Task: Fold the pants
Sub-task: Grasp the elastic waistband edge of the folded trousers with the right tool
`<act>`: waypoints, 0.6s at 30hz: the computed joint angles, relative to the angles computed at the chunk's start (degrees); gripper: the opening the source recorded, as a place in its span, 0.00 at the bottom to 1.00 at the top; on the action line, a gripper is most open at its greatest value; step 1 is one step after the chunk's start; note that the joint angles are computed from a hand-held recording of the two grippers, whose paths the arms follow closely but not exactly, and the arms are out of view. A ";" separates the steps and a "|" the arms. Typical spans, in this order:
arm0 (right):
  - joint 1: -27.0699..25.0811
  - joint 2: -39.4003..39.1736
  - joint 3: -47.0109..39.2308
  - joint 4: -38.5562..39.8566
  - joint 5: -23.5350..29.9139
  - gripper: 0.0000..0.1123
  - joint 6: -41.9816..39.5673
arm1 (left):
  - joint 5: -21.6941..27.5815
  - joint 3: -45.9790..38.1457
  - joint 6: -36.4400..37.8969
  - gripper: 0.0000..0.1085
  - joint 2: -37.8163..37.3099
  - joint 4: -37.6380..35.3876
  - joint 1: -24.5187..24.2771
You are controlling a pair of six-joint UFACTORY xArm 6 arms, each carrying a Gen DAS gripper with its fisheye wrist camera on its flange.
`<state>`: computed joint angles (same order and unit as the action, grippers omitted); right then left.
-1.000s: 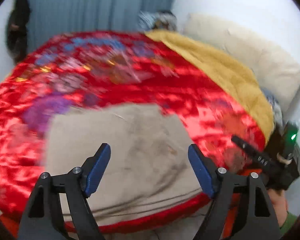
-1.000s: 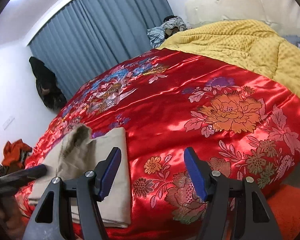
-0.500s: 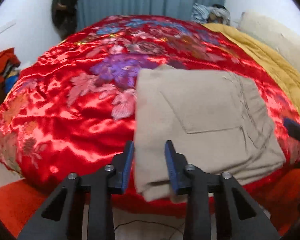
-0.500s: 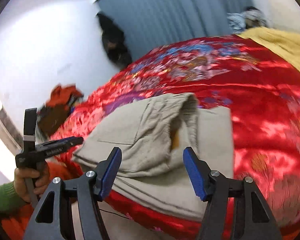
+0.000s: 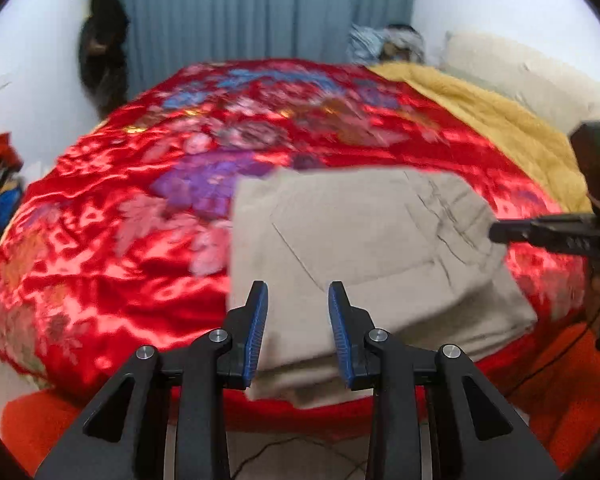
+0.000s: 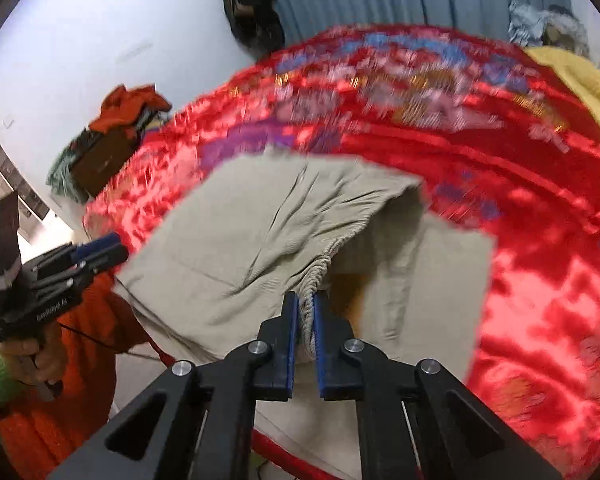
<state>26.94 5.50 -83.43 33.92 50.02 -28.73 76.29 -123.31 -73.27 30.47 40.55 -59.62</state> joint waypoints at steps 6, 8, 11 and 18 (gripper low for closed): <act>-2.17 4.59 -3.78 -0.76 6.82 0.13 2.24 | 1.56 -7.33 6.24 0.24 7.32 -7.51 1.83; -4.54 4.94 -4.73 4.71 7.98 0.27 2.20 | 0.39 -6.00 5.65 0.24 6.45 -7.82 2.12; -7.85 9.27 -11.03 8.56 15.28 0.28 3.66 | -0.20 -5.39 4.91 0.24 6.30 -7.89 2.26; -6.85 14.80 -17.60 4.61 23.99 0.33 1.66 | 1.45 -8.28 6.06 0.24 8.11 -7.48 1.83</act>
<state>20.09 20.29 -101.03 38.53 74.01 -27.07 77.74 -131.59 -67.22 38.58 33.07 -57.78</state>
